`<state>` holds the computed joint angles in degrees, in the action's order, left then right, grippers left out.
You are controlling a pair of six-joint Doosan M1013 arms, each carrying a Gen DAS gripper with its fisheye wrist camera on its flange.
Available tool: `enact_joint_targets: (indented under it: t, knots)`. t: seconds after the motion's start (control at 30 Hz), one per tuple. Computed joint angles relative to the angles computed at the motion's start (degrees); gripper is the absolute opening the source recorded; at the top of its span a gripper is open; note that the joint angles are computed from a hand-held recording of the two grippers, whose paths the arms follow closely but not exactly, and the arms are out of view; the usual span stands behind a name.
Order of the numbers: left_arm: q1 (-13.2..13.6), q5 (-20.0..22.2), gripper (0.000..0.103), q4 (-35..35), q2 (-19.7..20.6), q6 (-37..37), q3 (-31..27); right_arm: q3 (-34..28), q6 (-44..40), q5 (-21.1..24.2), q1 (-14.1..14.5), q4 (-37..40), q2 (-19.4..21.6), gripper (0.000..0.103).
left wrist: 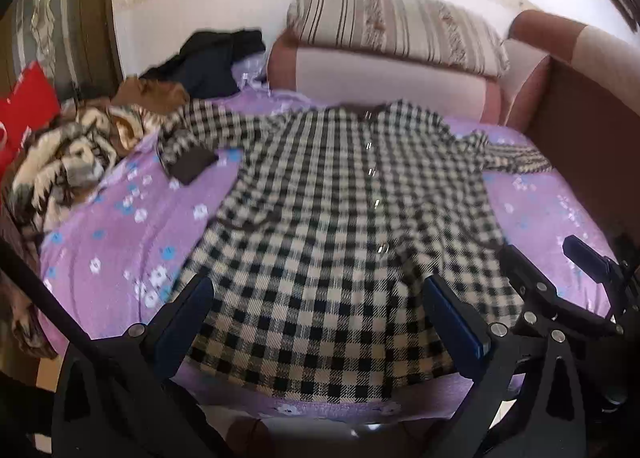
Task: Fold large clothes
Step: 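Position both grippers above the hem of the checked coat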
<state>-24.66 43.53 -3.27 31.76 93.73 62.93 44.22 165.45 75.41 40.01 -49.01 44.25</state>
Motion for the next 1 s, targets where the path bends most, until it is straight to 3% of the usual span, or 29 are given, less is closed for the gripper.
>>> enact_joint_targets:
  t: [0.27,0.33,0.53,1.0]
  knots:
    - [-0.38,5.97,0.103,-0.57,3.24,1.39,-3.6,1.07,1.18,2.96,-1.79,3.94,0.39,0.085]
    - [-0.46,4.46,0.103,0.59,4.36,1.76,-4.01,1.5,2.01,3.07,-2.26,4.74,0.24,0.085]
    - [-0.33,7.05,0.103,0.64,6.0,0.61,-6.23,1.22,1.94,3.28,-2.86,6.15,0.62,0.085]
    - [-0.23,4.56,0.103,3.07,6.62,1.14,-5.95,0.26,0.4,3.44,-3.21,7.05,1.33,0.085]
